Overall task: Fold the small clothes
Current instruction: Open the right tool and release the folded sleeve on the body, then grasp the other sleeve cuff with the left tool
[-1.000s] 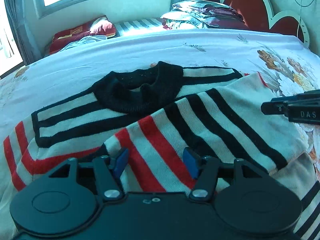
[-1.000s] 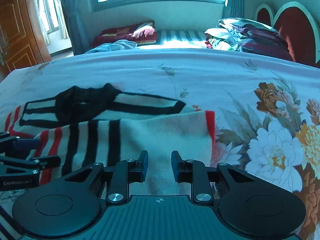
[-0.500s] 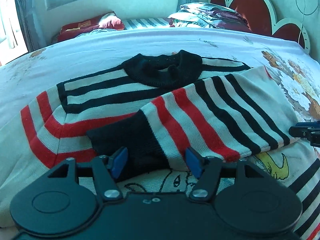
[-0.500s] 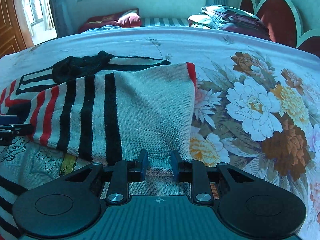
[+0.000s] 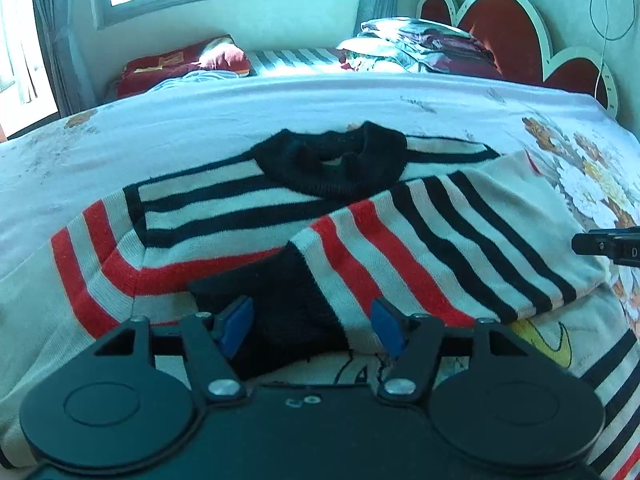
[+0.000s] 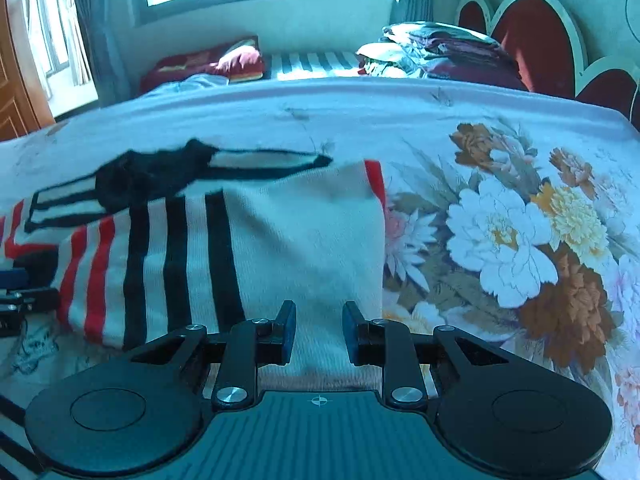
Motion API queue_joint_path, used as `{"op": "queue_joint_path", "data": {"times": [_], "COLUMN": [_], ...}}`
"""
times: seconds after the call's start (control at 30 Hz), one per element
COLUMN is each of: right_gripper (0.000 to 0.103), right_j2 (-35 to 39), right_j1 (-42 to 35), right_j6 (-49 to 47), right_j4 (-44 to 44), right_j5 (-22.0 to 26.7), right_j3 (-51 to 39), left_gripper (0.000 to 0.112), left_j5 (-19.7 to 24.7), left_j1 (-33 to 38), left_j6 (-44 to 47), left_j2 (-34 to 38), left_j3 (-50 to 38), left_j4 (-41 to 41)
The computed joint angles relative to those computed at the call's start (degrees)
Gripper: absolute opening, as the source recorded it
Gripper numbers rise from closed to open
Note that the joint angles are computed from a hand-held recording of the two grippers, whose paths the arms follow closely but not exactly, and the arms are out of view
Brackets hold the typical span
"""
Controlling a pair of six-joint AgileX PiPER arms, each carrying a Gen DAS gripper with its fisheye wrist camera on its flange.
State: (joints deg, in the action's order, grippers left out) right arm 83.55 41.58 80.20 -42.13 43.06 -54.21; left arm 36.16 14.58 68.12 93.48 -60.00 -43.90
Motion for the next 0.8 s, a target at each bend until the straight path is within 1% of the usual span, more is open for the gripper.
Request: {"op": "queue_joint_path", "data": {"times": [0.03, 0.1, 0.2, 0.27, 0.3, 0.33, 0.37, 0.4, 0.57, 0.6, 0.67, 0.7, 0.73, 0.8], "right_gripper": [0.025, 0.025, 0.025, 0.025, 0.025, 0.025, 0.025, 0.025, 0.025, 0.025, 0.025, 0.025, 0.025, 0.025], "right_j2": [0.6, 3.5, 9.9, 14.0, 15.9, 18.7, 19.8, 20.1, 20.8, 20.4, 18.2, 18.2, 19.8, 20.8], "right_j1": [-1.8, -5.5, -8.8, -9.5, -9.5, -9.7, -10.1, -10.0, -8.8, -8.2, -7.5, -7.7, -7.8, -7.0], "right_j6": [-0.6, -3.8, -11.7, -16.6, -18.3, -20.3, -20.0, -18.6, -21.0, -20.2, -16.3, -17.2, -19.9, -20.4], "right_j4": [0.1, 1.3, 5.9, 9.1, 9.8, 11.4, 11.2, 9.4, 9.6, 9.0, 6.2, 7.6, 10.3, 9.5], "right_j5": [-1.5, -5.4, -10.6, -12.0, -11.8, -9.9, -10.4, -10.8, -6.6, -5.8, -7.6, -8.2, -6.8, -5.5], "right_j3": [-1.0, -4.2, -10.2, -14.1, -15.7, -18.1, -18.3, -18.1, -20.5, -20.6, -18.4, -18.1, -19.6, -20.6], "left_gripper": [0.064, 0.064, 0.064, 0.064, 0.067, 0.068, 0.071, 0.072, 0.072, 0.071, 0.071, 0.071, 0.071, 0.071], "left_j5": [0.4, -0.5, -1.8, -1.8, -1.3, -1.9, -2.8, -3.1, -3.7, -3.5, -3.9, -4.1, -4.3, -4.5], "left_j1": [-0.3, -2.1, -5.5, -6.5, -6.5, -6.4, -6.2, -6.1, -6.3, -6.3, -6.2, -6.2, -6.1, -6.0], "left_j6": [-1.0, -3.4, -10.0, -13.8, -15.1, -14.0, -12.3, -11.6, -12.6, -13.7, -13.9, -13.9, -13.5, -13.1], "left_j2": [0.7, 2.0, 4.3, 6.1, 7.2, 7.7, 7.8, 7.8, 7.0, 6.6, 5.6, 5.5, 5.5, 5.5], "left_j3": [-1.2, -3.2, -6.2, -7.7, -8.5, -8.2, -7.6, -7.3, -6.6, -6.5, -5.8, -5.5, -5.2, -5.0], "left_j4": [0.3, 1.5, 8.2, 11.4, 12.5, 11.9, 10.7, 10.1, 10.8, 11.6, 11.9, 12.2, 11.7, 11.3]}}
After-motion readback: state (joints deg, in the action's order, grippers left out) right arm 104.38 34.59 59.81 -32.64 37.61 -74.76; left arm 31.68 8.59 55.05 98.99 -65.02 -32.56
